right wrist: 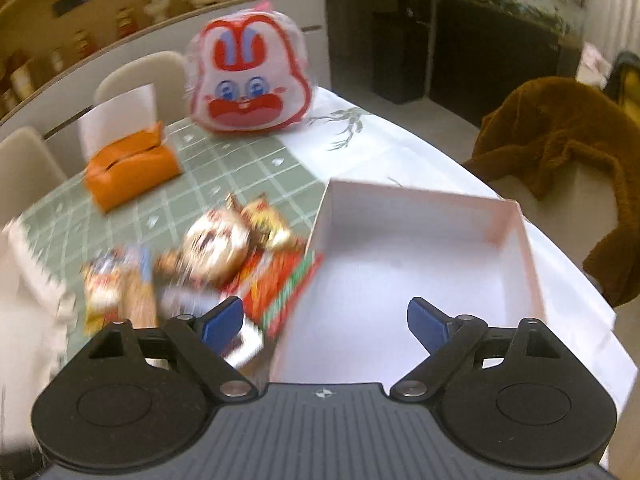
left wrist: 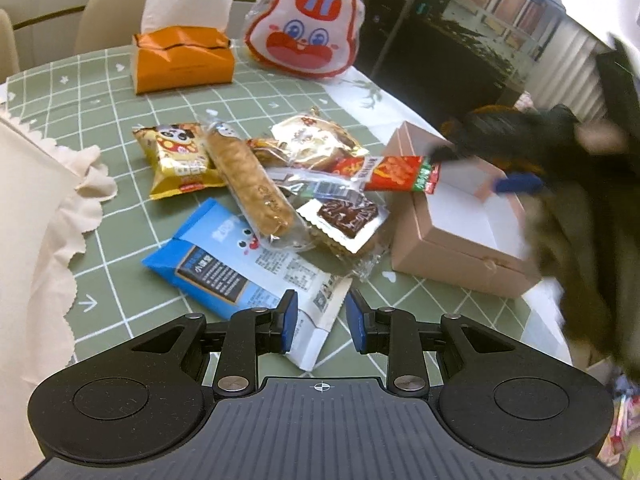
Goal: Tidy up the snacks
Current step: 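Move both grippers over the scattered snacks beside the pink box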
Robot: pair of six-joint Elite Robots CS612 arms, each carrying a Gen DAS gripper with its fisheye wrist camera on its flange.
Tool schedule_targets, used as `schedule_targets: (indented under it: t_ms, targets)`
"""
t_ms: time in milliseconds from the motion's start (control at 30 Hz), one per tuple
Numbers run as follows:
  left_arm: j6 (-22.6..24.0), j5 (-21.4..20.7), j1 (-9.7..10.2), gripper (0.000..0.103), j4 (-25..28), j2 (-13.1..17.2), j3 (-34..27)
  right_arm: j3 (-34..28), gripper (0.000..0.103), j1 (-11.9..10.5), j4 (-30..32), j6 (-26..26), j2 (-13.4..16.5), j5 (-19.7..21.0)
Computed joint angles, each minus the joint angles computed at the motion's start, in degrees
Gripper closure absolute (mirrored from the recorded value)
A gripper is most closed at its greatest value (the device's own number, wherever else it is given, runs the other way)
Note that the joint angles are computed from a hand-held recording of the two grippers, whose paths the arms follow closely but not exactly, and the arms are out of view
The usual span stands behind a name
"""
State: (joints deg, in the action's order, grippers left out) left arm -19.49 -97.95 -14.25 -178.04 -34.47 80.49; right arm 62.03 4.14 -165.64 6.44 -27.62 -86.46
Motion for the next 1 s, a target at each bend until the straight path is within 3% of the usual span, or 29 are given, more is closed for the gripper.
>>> schedule_targets:
  t_ms: [33, 100, 167, 233, 300, 367, 467, 567, 633, 733, 1000]
  targets:
    - [0.07, -0.19, 0.10, 0.072, -0.13, 0.07, -0.02, -2.65, 0.019, 0.09, 2.12, 1.10, 1.22, -0.13]
    - [0.23, 0.07, 0.31, 0.072, -0.51, 0.20, 0.05, -7.44, 0.041, 0.26, 6.07, 2.42, 3.58, 0.31]
    - [-0.17, 0.28, 0.62, 0.072, -0.57, 0.38, 0.03, -11.64, 0.052, 0.88, 8.60, 1.84, 5.79, -0.84]
    - [-1.29, 0.39, 1.01, 0.072, 0.05, 0.63, -0.18, -14.40, 0.053, 1.60, 7.94, -0.91, 7.30, -3.18]
    - [-2.12, 0.83, 1.16, 0.072, 0.80, 0.84, -0.48, -18.33, 0.055, 1.89, 10.40, -4.67, 8.88, -2.38]
    - [-2.07, 0.33, 1.25, 0.072, 0.75, 1.00, -0.68, -23.40, 0.061, 1.76, 16.67, -6.14, 10.67, 0.55]
    - [-1.43, -0.54, 1.39, 0.072, -0.10, 1.13, -0.72, -33.21, 0.061, 1.60, 29.75, -5.94, 14.56, 3.38]
    - [-2.81, -1.30, 1.83, 0.072, -1.01, 1.49, -0.86, -40.91, 0.061, 2.20, 39.09, -7.87, 18.11, 0.50]
    - [-4.62, -1.17, 2.14, 0.072, -1.22, 1.89, -1.13, -40.59, 0.059, 2.01, 42.46, -9.39, 17.79, 2.74]
    - [-6.36, -1.43, 2.56, 0.072, 0.02, 2.57, -2.06, -35.20, 0.057, 1.87, 43.27, -11.60, 14.98, 6.34]
    - [-7.03, -1.26, 2.77, 0.072, -1.36, 2.66, -2.01, -21.32, 0.061, 2.33, 38.99, -12.67, 8.11, 11.40]
